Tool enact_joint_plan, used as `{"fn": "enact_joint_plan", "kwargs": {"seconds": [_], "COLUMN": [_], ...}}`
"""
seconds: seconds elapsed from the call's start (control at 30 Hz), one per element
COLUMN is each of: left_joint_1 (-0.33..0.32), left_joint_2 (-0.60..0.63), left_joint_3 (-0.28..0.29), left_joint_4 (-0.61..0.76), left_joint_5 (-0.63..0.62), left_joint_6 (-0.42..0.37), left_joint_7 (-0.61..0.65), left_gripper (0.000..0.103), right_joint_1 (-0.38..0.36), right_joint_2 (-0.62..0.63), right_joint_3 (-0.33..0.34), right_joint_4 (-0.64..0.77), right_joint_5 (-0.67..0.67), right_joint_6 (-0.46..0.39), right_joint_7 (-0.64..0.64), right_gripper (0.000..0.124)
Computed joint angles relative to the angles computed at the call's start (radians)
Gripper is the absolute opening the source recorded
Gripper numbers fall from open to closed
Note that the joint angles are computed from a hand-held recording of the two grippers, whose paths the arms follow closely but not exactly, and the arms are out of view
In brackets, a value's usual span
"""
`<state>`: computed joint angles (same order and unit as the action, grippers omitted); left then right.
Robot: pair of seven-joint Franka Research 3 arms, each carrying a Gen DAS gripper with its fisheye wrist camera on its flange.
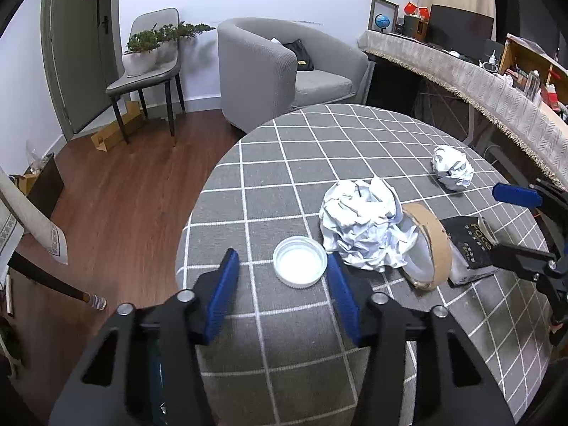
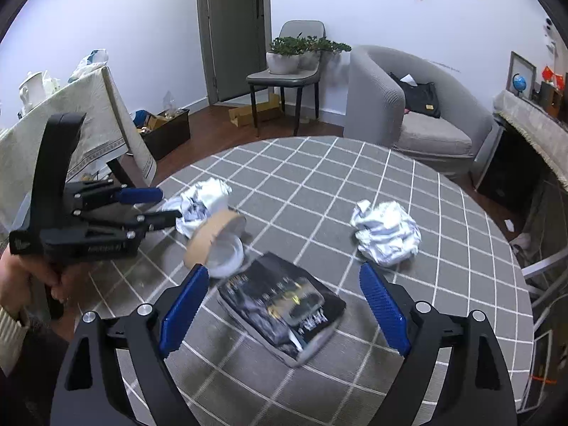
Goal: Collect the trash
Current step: 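Grasp the white plastic lid with the left tool while the right tool grasps the black tissue bag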
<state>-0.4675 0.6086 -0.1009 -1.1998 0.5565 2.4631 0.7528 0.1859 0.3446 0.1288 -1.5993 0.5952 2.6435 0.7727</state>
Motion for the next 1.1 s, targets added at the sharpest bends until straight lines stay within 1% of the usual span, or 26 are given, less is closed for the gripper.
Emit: {"fn": "enact_joint_plan", "kwargs": {"seconds": [0.1,0.13,0.17,0.23,0.37,0.47,0.67,0.8,0.97,1.1], "left_joint_1": [-0.003,-0.007,-0.010,-0.016,-0.016,-0.013,-0.008,-0.001,0.008,0.014], "left_joint_2": [0.013,0.016,0.019,0.025,0.036,0.033,0.002,-0.021,-0.045,-0.066], "left_joint_3": [0.003,0.006,0.010,0.016,0.014,0.014,0.019,0.016,0.013,0.009], "left_joint_4": [0.018,0.021,0.026,0.034,0.052,0.046,0.002,-0.029,-0.060,-0.089], "left_joint_5": [0.000,0.004,0.009,0.017,0.012,0.006,0.016,0.023,0.032,0.038], "left_joint_6": [0.002,0.002,0.003,0.008,0.008,0.019,0.046,0.059,0.071,0.076], "left_joint_7": [-0.004,-0.009,-0.014,-0.029,-0.027,-0.037,-0.069,-0.081,-0.099,-0.106], "left_gripper": [0.040,0.035,0.033,0.033,0.033,0.033,0.033,0.033,0.033,0.033], "right_joint_1": [-0.015,-0.016,-0.017,-0.016,-0.029,-0.021,-0.011,0.007,0.011,0.025], "right_joint_2": [0.008,0.011,0.012,0.016,0.013,0.016,0.030,0.048,0.067,0.083], "right_joint_3": [-0.004,-0.006,-0.009,-0.016,-0.009,-0.017,-0.021,-0.032,-0.031,-0.036], "right_joint_4": [0.010,0.013,0.013,0.020,0.020,0.026,0.047,0.067,0.094,0.117], "right_joint_5": [0.005,0.002,-0.001,-0.016,0.005,-0.011,-0.042,-0.091,-0.114,-0.145], "right_joint_6": [-0.036,-0.049,-0.054,-0.074,-0.100,-0.117,-0.141,-0.151,-0.165,-0.158], "right_joint_7": [-0.009,-0.006,-0.004,0.008,-0.011,0.002,0.013,0.056,0.079,0.116], "right_gripper": [0.089,0.089,0.089,0.089,0.089,0.089,0.089,0.089,0.089,0.089]}}
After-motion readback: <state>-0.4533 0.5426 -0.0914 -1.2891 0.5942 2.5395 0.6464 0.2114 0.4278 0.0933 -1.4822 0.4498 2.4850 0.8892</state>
